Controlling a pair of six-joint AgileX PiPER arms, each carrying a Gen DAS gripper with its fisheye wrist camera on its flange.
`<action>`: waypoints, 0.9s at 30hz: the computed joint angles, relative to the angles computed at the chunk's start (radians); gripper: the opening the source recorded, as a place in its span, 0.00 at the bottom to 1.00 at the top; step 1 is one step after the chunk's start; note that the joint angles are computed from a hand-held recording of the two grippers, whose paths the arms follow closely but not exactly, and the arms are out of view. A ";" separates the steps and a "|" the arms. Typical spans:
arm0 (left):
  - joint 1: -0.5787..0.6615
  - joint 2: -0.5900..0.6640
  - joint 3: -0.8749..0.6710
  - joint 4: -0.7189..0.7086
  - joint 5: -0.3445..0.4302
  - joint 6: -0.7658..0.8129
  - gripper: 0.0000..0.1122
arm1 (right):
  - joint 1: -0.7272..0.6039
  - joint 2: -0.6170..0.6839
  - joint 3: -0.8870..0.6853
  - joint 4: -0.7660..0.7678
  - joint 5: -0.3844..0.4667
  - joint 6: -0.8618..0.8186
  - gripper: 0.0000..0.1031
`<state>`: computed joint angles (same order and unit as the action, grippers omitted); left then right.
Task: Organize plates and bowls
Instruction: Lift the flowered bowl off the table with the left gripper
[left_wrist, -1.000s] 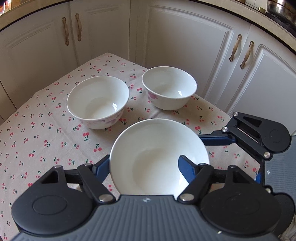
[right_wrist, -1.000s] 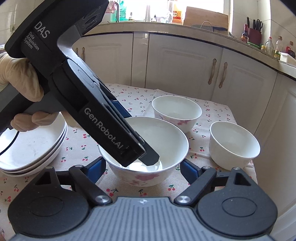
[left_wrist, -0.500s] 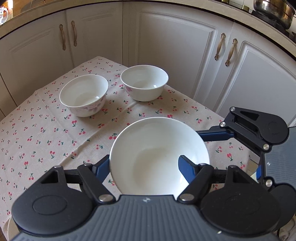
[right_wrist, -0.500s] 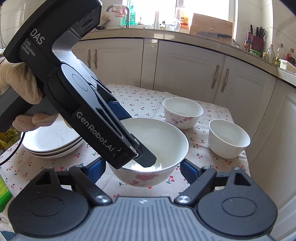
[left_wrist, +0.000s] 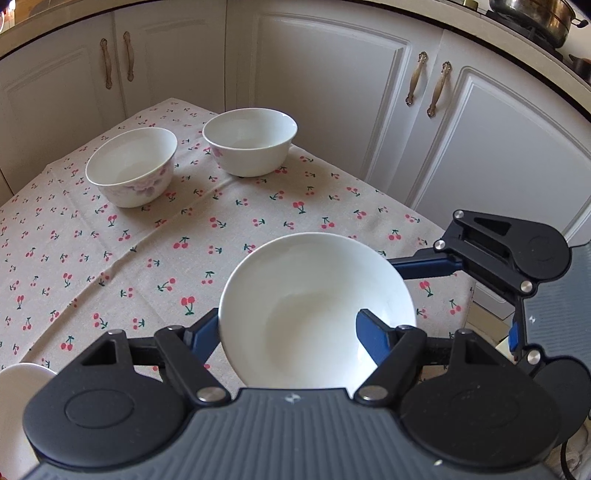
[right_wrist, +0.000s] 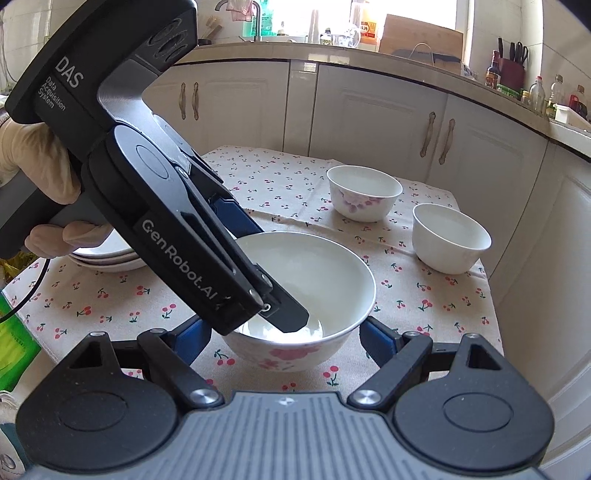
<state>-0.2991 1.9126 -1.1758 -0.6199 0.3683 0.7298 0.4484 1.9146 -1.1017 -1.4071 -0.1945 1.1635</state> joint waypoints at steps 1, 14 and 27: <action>-0.003 0.002 0.000 0.000 -0.001 -0.001 0.68 | -0.002 -0.001 0.005 -0.002 -0.001 0.003 0.88; -0.019 0.027 -0.011 0.020 -0.006 -0.033 0.68 | -0.022 0.021 0.002 -0.087 -0.014 0.093 0.88; -0.024 0.032 -0.010 0.008 -0.005 -0.022 0.69 | -0.032 0.014 0.014 -0.125 -0.034 0.137 0.88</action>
<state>-0.3234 1.9446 -1.1861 -0.6121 0.3630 0.7073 0.4169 1.9281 -1.0879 -1.5317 -0.2282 1.3005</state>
